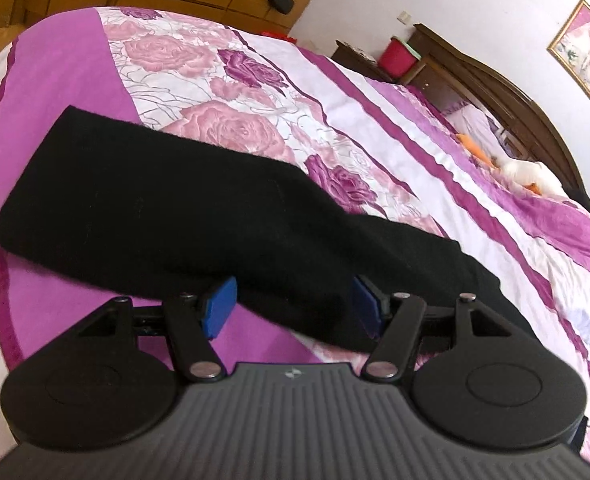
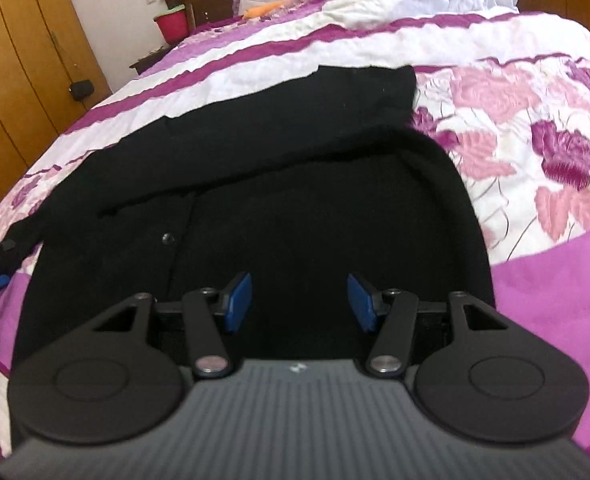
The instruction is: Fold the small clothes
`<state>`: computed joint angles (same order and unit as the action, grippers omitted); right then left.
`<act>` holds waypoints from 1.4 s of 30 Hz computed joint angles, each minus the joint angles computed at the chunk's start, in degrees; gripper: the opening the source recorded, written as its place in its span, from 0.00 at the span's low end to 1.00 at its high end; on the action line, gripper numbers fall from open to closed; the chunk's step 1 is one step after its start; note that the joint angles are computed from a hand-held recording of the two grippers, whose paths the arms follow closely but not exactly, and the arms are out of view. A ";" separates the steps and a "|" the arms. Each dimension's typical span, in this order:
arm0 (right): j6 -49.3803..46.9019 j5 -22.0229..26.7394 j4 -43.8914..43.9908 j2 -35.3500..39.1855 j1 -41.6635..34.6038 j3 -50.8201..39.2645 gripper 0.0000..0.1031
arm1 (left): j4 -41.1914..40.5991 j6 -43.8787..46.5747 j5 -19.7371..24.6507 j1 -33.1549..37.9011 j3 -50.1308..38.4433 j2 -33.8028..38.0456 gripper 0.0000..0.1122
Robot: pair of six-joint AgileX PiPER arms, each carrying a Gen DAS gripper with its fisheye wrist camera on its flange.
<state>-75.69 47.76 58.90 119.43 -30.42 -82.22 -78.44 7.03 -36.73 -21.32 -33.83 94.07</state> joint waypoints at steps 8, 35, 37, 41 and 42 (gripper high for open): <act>-1.71 -1.23 1.11 0.19 -0.02 1.26 0.53 | -2.99 -0.60 -2.59 -1.83 -1.08 0.95 0.61; 0.42 1.63 1.97 1.24 -1.30 -0.10 0.53 | 17.87 -20.66 -5.12 9.52 5.98 -6.35 0.13; 0.33 1.83 2.11 1.16 -1.38 0.02 0.53 | 17.92 -16.15 -6.43 8.21 5.31 -8.62 0.12; 0.40 2.85 2.20 1.07 -1.86 -0.01 0.54 | 19.69 -7.79 -7.33 4.75 1.95 -12.43 0.12; 0.48 3.17 2.18 1.07 -2.00 -0.10 0.54 | 19.72 -5.18 -7.08 3.68 0.41 -12.88 0.12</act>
<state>-75.21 50.93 61.08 120.51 -32.41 -82.32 -58.72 1.85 -43.81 -17.64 -33.43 81.19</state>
